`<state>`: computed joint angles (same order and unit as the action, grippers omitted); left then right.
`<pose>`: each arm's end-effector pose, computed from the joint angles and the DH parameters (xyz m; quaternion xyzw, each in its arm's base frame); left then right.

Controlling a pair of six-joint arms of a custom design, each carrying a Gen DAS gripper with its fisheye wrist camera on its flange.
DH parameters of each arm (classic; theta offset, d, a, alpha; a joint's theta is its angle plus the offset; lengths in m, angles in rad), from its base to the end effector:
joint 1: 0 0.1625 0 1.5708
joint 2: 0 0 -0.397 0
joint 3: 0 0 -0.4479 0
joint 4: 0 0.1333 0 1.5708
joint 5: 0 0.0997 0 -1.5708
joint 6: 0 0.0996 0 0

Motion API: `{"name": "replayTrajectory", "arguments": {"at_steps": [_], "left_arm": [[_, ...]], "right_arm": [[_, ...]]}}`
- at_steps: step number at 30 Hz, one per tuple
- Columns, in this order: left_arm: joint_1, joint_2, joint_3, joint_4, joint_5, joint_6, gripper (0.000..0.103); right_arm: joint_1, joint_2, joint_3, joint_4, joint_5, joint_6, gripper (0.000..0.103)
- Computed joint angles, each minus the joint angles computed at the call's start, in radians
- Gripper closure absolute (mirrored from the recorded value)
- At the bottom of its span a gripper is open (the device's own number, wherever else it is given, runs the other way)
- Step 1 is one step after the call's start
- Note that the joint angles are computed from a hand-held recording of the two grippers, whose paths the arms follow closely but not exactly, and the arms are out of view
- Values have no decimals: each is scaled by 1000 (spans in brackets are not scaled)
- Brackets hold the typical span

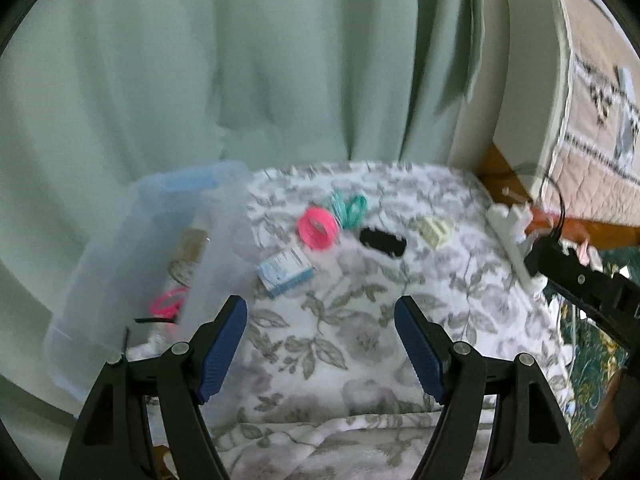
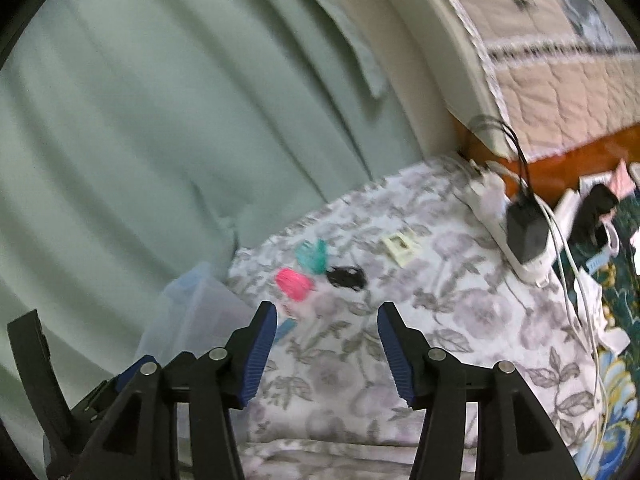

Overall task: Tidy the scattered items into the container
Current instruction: 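Withdraw both open grippers from the box toward the remaining items, then grasp the white ear-drop box with the left gripper while the right gripper grasps the black toy car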

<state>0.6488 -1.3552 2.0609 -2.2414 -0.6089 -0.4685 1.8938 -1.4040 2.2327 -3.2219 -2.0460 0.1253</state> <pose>-0.2872 -0.4876 0.1994 0.2072 0.8619 -0.2844 0.3652 0.2423 -0.4476 0.2367 -0.0057 -0.8958 0.4267 0.1240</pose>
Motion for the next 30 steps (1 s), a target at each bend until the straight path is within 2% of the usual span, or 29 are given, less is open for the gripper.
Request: {"name": "replayTrajectory", "arguments": {"at_steps": [5,11,22,26,30], "left_arm": [[52,64,-25,19,-23,-13,26],[121,115,-49,-11,-11,-91,26],[240,247,-142,-98,-16,-137,26],[270,292,-181,-112,-7,-113,26],[297,308,-200,-152,-35,-122,26]], "right_arm": [[-70,16,-5,43,29,23,46],[-130,80,-38,111,60,17,46],[-166,185,-109,211,75,-34,45],[-179,222,-141,248,69,-33,45],[-186,249,-164,276,62,-31,45]]}}
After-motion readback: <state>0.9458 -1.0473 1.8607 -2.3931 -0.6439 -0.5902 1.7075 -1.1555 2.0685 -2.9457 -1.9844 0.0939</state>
